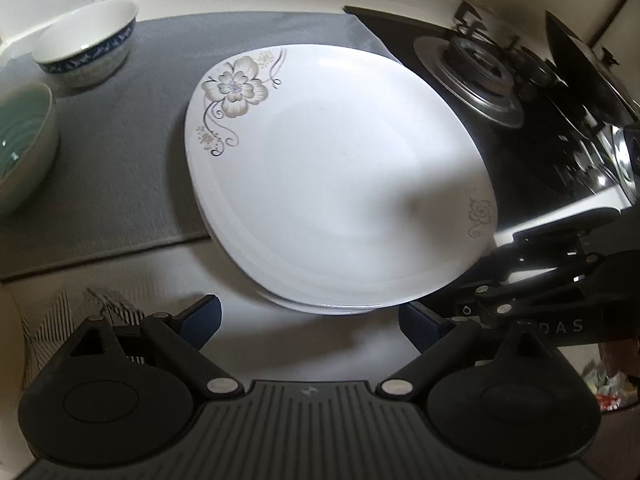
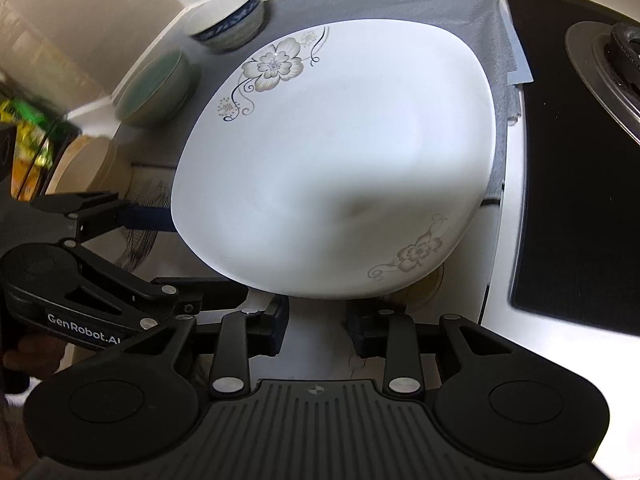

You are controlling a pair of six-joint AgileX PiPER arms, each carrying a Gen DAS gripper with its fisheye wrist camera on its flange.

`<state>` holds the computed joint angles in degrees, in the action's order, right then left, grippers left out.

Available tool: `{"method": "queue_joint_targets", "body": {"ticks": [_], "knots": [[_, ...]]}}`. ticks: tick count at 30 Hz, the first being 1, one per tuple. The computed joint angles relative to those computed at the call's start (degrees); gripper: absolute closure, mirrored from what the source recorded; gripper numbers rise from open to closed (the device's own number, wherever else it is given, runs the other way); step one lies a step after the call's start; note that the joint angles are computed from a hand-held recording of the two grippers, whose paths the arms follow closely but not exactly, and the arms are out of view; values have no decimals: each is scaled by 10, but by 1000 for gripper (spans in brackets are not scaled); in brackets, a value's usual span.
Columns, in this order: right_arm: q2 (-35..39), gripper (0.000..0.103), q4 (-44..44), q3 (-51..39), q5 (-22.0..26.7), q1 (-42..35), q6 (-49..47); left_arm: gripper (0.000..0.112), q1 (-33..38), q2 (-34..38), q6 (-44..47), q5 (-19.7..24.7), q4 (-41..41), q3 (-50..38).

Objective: Organize plates and bowls
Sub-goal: 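Lift the floral plate with the left tool and carry it over the plate stack, then lower the floral plate onto the stacked plates with the left tool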

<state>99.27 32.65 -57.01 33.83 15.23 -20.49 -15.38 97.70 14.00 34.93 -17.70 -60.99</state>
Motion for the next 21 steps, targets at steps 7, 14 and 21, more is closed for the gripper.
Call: {"method": "queue_joint_targets", "body": {"ticks": [7,14,21], "knots": [[45,68,-11,-59,-6,-16,24,16,0,49,-72,3,48,-74],[107,68,-56,-158,-1,-24,65,16,19,122,-104,30,49,-185],[185,68,-107,-277,18,-31,120,16,27,213,-160,67,67,-322]]}}
